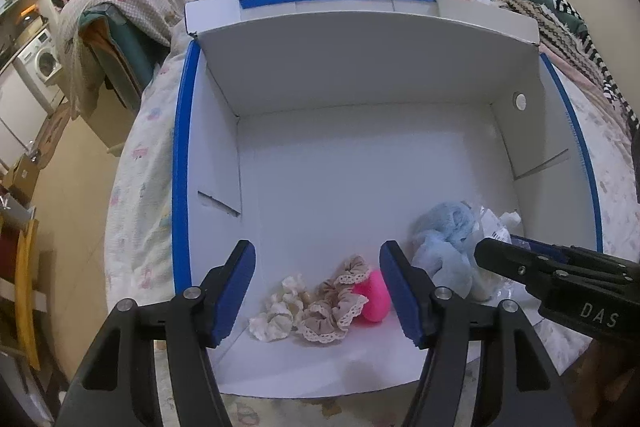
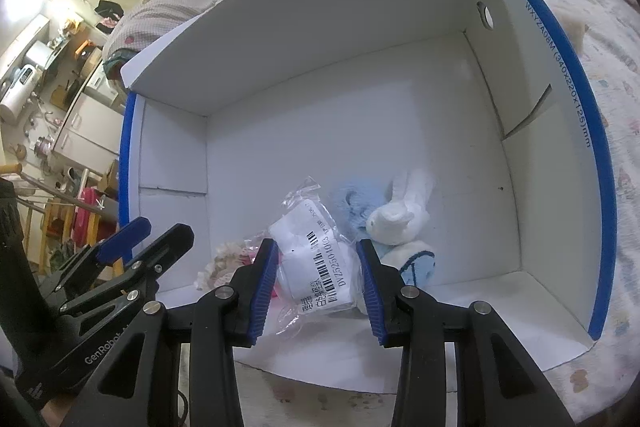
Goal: Organize soft objects
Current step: 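Open the left gripper over the box while the right gripper releases the sock pack, then withdraw both grippers from the box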
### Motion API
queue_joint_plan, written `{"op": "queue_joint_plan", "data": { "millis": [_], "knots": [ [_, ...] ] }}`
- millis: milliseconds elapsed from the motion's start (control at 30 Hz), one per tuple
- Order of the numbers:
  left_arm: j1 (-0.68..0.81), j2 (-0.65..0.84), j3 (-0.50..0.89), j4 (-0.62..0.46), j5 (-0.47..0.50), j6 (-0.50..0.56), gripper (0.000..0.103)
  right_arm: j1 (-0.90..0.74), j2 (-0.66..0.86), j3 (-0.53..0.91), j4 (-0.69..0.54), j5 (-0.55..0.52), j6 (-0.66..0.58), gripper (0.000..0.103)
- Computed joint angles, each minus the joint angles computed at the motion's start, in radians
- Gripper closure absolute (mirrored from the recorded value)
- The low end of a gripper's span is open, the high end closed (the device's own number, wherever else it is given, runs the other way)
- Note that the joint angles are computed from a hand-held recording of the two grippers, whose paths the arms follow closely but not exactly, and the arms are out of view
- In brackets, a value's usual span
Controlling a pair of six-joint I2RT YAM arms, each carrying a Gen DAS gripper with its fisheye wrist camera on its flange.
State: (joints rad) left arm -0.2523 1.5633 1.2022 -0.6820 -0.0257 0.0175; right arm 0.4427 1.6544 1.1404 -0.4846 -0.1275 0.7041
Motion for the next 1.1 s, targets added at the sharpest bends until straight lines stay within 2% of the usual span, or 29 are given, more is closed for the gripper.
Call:
{"op": "queue_joint_plan", "data": {
  "millis": [100,200,300,333,433,767,867,1100],
  "knots": [
    [-0.002,0.000,0.000,0.002,-0.014,-0.003,0.041,0.002,0.005,0.005,-0.003,0.002,-0.003,0.060],
    [0.001,-0.005,-0.003,0.006,-0.014,-0.005,0.041,0.004,0.008,0.009,0.002,0.005,0.001,0.054],
    [0.002,-0.009,-0.004,0.007,-0.017,-0.010,0.041,0.005,0.005,0.007,0.011,0.008,0.005,0.043],
    [0.002,-0.010,-0.004,0.007,-0.018,-0.010,0.041,0.007,0.001,0.004,0.017,0.011,0.010,0.036],
    [0.005,-0.022,-0.010,0.009,-0.015,-0.011,0.041,0.014,-0.008,0.000,0.022,0.028,0.023,0.029],
    [0.015,-0.079,-0.033,0.003,-0.025,-0.005,0.041,0.042,-0.034,-0.008,-0.004,0.114,0.053,0.028],
    [0.037,-0.100,-0.032,-0.008,0.020,-0.005,0.041,0.045,-0.047,-0.016,-0.003,0.124,0.063,0.028],
    [0.065,-0.130,-0.031,-0.050,0.024,-0.012,0.041,0.065,-0.082,-0.048,-0.010,0.135,0.082,0.028]
  ]
}}
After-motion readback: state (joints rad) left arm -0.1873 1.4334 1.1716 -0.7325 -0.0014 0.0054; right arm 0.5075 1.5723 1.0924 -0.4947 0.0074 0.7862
